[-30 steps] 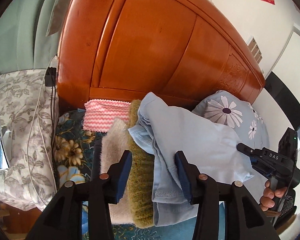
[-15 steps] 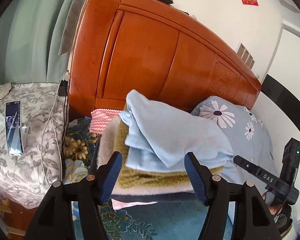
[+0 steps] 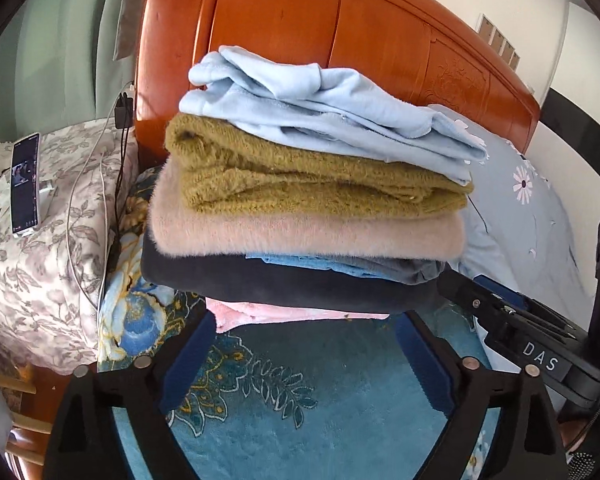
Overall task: Fold clothes
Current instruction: 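Lower the shirt onto the olive sweater and open both grippers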
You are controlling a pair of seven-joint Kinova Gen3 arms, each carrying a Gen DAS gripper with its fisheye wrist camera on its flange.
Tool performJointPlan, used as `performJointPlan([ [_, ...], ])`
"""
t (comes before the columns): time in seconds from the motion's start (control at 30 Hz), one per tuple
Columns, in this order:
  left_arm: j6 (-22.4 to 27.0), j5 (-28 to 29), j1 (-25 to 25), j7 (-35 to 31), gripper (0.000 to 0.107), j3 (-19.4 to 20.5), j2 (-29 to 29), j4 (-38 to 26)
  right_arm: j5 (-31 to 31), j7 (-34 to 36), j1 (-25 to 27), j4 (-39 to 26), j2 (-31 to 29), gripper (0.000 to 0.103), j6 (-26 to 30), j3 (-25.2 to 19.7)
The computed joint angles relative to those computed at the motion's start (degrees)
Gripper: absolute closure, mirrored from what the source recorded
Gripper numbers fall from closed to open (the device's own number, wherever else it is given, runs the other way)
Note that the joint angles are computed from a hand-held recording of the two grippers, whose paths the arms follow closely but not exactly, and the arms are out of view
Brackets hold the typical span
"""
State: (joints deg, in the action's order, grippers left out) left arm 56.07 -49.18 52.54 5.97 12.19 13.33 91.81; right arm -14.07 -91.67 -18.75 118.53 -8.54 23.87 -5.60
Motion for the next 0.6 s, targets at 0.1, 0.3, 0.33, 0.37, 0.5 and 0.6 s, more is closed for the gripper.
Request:
performJointPlan([
  [0.1,1.8,-3.6,2.4,4.6,0.004,-0.2,0.4,0.6,3.7,-2.8,0.9,0.6,-0.7,0.037,-0.4,-2.3],
  [0.3,6.1,-7.4,4.0,7.7,0.004,0.6,0.2,0.4,8.0,-6.5,0.8,1.1,-2.5,0.023,-0.9,-4.2],
  [0.33,6.4,-7.4,3.9,8.0,0.004,0.7,0.1,0.3,7.7,-6.0,0.3,0.8,-2.4,0.022,-0.6,-3.6],
  [0.37,6.8,-7.4,3.9,8.2,0.004,0.9,0.0,0.3,7.7,-6.1,0.1,0.7,-2.4,0.019,-0.4,-3.4],
  [0.5,9.6,-7.8,4.3,8.4,0.004,1.2,0.5,-1.3,7.9,-6.9,0.2,0.4,-2.9,0.014,-0.2,-3.2],
  [0.6,10.3,-8.1,4.3,8.3,0.004,1.2,0.6,-1.8,8.6,-7.6,0.4,0.0,-3.1,0.013,0.1,-3.4],
])
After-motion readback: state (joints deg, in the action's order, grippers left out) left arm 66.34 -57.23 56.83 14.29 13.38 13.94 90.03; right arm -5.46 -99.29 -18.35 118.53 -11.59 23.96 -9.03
